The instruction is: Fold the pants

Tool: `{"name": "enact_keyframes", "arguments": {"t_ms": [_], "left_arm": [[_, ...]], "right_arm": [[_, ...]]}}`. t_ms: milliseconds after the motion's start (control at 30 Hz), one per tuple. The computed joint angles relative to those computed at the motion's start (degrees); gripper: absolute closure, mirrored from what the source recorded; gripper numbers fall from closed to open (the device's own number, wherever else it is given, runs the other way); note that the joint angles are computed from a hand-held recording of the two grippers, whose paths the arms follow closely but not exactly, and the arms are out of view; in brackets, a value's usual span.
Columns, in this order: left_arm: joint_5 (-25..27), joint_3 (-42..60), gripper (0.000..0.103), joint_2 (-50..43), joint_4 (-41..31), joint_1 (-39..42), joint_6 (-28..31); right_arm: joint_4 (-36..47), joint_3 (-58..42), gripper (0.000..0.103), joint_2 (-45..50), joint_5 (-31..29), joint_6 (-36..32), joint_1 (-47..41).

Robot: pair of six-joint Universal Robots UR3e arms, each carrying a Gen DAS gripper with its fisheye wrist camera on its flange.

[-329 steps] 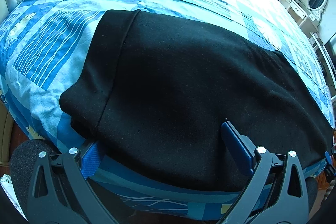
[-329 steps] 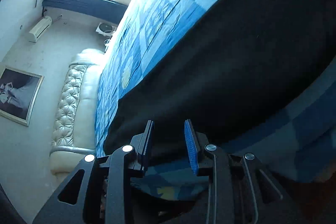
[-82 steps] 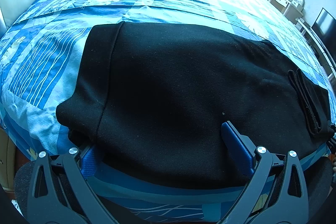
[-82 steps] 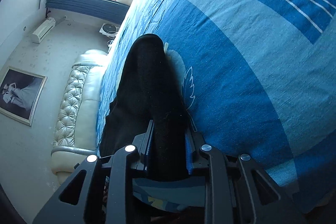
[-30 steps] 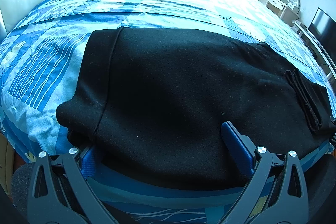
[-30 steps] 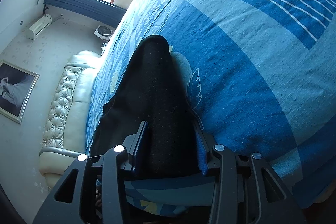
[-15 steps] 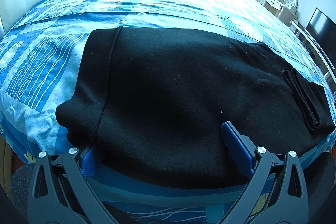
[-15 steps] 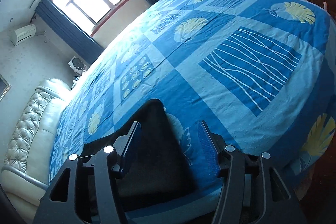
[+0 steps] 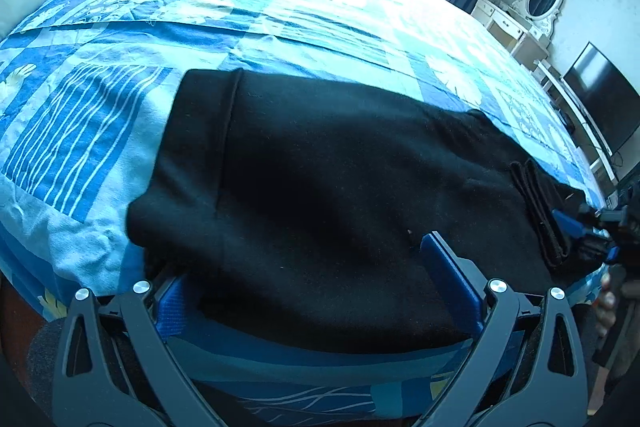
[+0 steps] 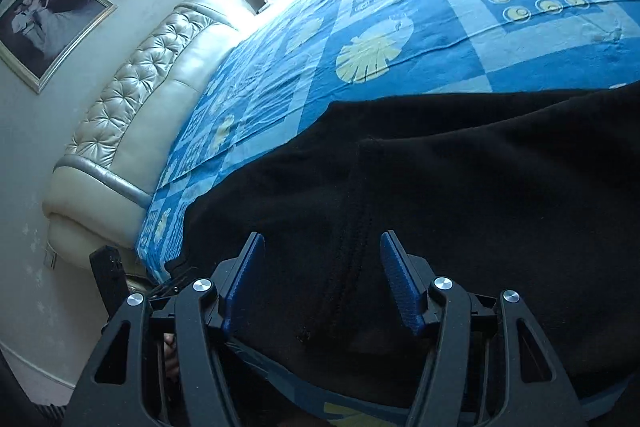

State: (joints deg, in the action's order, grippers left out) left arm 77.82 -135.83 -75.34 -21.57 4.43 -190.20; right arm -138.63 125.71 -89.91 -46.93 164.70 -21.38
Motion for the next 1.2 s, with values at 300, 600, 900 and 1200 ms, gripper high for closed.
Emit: {"name": "enact_keyframes", "arguments": {"t_ms": [300, 600, 900, 1200], "left_arm": [[-17.4, -3.1, 0.002, 14.5, -21.1, 28.5, 10.1], [-37.0, 3.8, 0.002, 5.8, -46.4, 43.9, 28.4], [-32.8, 10.1, 0.004, -11.1, -27.1, 26.8, 18.5], [-25.8, 19.3, 0.074, -15.0, -28.9, 17.6, 13.2]], "right_arm": [[-4.9, 6.0, 0.038, -1.1, 3.3, -0.1, -2.3], [-10.2, 6.4, 0.029, 0.4, 3.1, 3.5, -0.9], [-8.5, 6.5, 0.029, -2.5, 3.4, 4.2, -1.2], [3.5, 5.5, 0.029, -13.0, 2.2, -1.9, -7.4]]}}
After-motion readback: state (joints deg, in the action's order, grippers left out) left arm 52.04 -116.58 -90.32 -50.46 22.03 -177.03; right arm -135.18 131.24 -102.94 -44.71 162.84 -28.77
